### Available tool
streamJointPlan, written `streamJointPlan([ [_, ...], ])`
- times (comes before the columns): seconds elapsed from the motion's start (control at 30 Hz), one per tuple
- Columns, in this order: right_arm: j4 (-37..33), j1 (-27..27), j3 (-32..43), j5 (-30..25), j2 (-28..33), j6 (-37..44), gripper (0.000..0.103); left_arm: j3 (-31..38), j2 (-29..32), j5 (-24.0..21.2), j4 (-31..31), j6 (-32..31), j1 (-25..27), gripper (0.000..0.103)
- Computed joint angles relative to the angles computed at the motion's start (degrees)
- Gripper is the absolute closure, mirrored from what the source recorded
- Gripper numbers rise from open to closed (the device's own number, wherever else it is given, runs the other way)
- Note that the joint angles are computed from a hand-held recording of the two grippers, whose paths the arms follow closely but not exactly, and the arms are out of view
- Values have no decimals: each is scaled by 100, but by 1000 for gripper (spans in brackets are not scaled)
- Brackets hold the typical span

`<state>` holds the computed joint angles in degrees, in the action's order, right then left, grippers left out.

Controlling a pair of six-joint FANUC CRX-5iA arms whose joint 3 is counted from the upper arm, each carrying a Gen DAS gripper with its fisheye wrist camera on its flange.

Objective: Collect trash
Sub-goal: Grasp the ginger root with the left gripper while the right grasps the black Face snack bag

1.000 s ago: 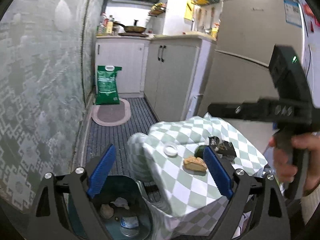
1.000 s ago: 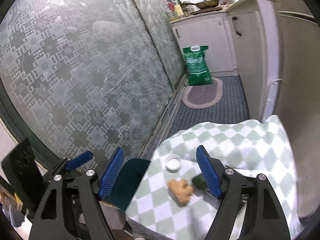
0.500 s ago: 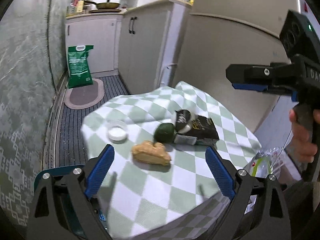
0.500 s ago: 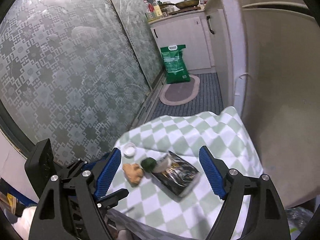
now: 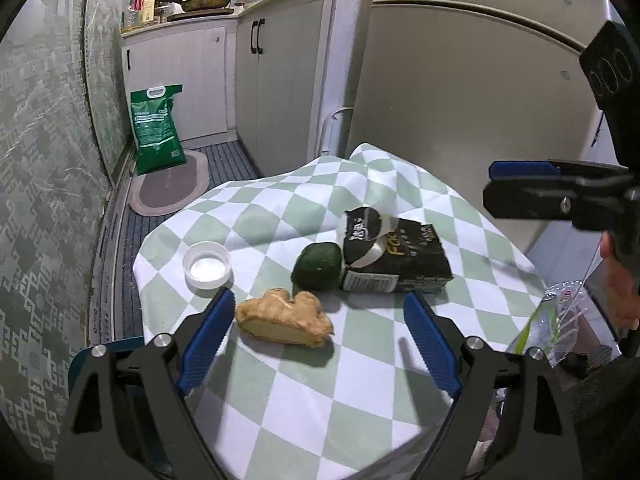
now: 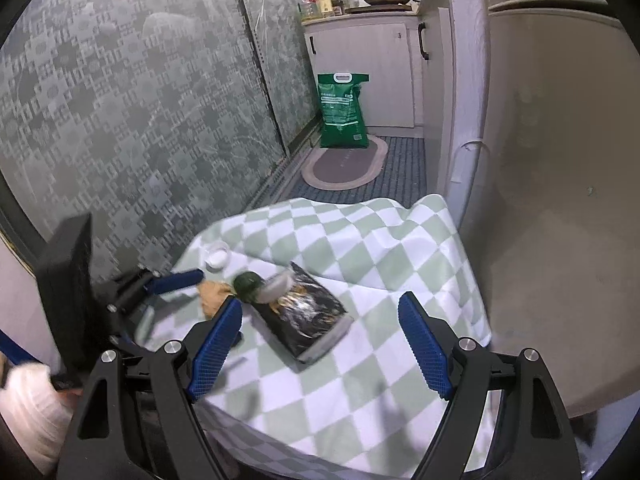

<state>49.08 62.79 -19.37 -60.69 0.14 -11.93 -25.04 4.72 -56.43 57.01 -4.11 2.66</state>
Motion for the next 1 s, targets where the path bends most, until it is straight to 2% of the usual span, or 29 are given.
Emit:
streamJointPlan([
  [0.03,-63,7,44,-103,45,125,23,12,9,20,-34,48,-9,19],
  [0.07,-106,15,63,-156,73,228,30,22,17,48,-67,77,-20,23],
  [0.1,-161,18,91,-207,110,365,33,12,7,130,-90,97,-44,25],
  [0.17,-249,28,137,-306,184,586,33,1,-10,324,-219,181,-96,32],
  [0.23,-303,31,144,-321,227,785,33,-39,-19,430,-167,129,-116,35],
  [0.33,-303,31,110,-265,232,870,33,9,15,478,-179,256,-112,54],
  [0.67,-347,-4,276,-68,481,1634,33,44,-2,296,-102,282,-21,56],
  [1.0,-541,-100,722,-280,956,2139,33,114,-7,-101,23,336,167,56],
])
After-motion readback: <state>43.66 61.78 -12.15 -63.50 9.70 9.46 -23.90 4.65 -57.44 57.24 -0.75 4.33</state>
